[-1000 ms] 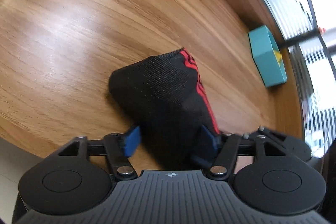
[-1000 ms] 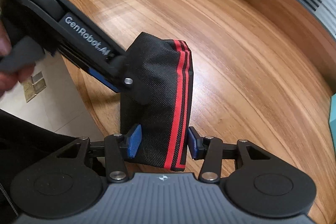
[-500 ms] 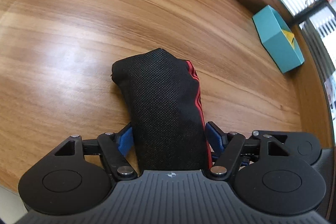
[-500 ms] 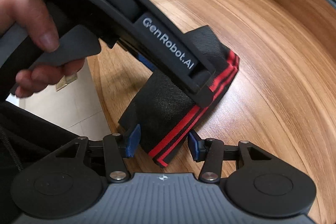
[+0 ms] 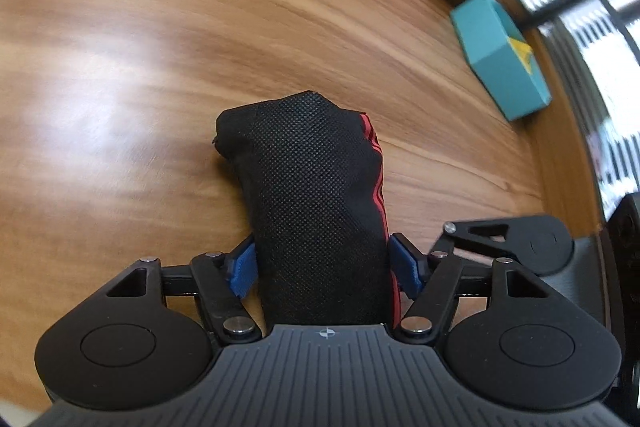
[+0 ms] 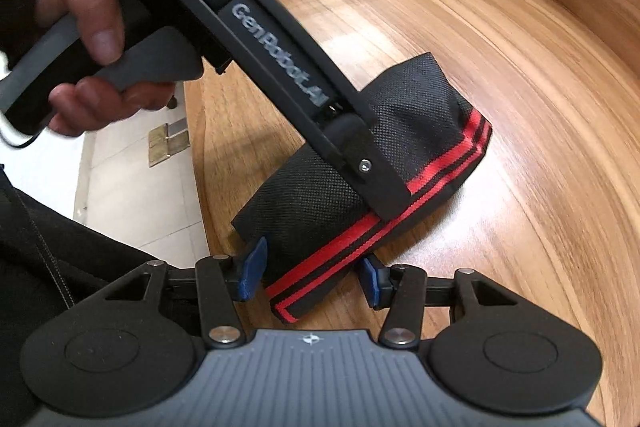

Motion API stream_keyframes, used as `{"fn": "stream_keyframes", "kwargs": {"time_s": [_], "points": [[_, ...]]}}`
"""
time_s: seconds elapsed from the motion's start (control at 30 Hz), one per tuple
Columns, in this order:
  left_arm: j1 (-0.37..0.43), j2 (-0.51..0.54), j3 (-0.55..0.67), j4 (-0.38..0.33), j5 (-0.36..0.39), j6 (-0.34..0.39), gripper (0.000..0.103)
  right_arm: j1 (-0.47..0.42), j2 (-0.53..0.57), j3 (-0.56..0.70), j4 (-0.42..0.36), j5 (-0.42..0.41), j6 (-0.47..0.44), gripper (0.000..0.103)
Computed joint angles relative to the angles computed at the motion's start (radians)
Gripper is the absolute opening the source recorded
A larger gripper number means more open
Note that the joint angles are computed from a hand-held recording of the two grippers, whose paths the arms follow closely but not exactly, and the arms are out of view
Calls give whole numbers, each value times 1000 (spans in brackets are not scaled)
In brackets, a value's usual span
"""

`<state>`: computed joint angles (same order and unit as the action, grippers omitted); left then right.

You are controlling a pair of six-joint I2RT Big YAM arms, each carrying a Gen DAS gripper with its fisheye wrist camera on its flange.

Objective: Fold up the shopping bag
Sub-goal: 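Lift the bundle with the left tool while the right tool steadies its striped edge, then raise the folded bag upright with the left tool and release the right tool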

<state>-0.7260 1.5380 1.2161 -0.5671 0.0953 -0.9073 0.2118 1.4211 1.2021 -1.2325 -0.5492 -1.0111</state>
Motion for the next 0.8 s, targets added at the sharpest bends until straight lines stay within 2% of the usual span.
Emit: {"fn": "stream_keyframes", "kwargs": {"time_s": [0.07, 0.13, 0.2, 0.23, 0.33, 0.43, 0.5, 0.57, 0.6, 0.67, 0.8], "points": [[7, 0, -14, 39, 12, 23, 70, -8, 20, 17, -22, -17, 7, 53], [34, -8, -55, 123, 79, 48, 70, -25, 61, 55, -71, -50, 30, 52], [54, -13, -82, 173, 122, 38, 69, -48, 107, 93, -127, -94, 54, 50], [56, -14, -87, 186, 122, 46, 68, -66, 148, 128, -179, -130, 77, 49], [57, 0, -70, 175, 123, 71, 66, -82, 223, 193, -281, -192, 122, 49], [73, 20, -46, 159, 167, 74, 63, -109, 285, 217, -340, -287, 222, 48], [83, 34, -24, 136, 195, 73, 63, -118, 288, 201, -341, -325, 234, 46], [106, 54, 3, 105, 260, 65, 63, -117, 273, 178, -321, -333, 246, 45], [123, 67, 15, 91, 317, 61, 62, -116, 274, 179, -319, -325, 241, 45], [137, 88, 44, 60, 358, 90, 61, -111, 283, 204, -327, -284, 169, 44], [126, 114, 88, 31, 323, 119, 59, -117, 315, 242, -377, -267, 112, 44]]}}
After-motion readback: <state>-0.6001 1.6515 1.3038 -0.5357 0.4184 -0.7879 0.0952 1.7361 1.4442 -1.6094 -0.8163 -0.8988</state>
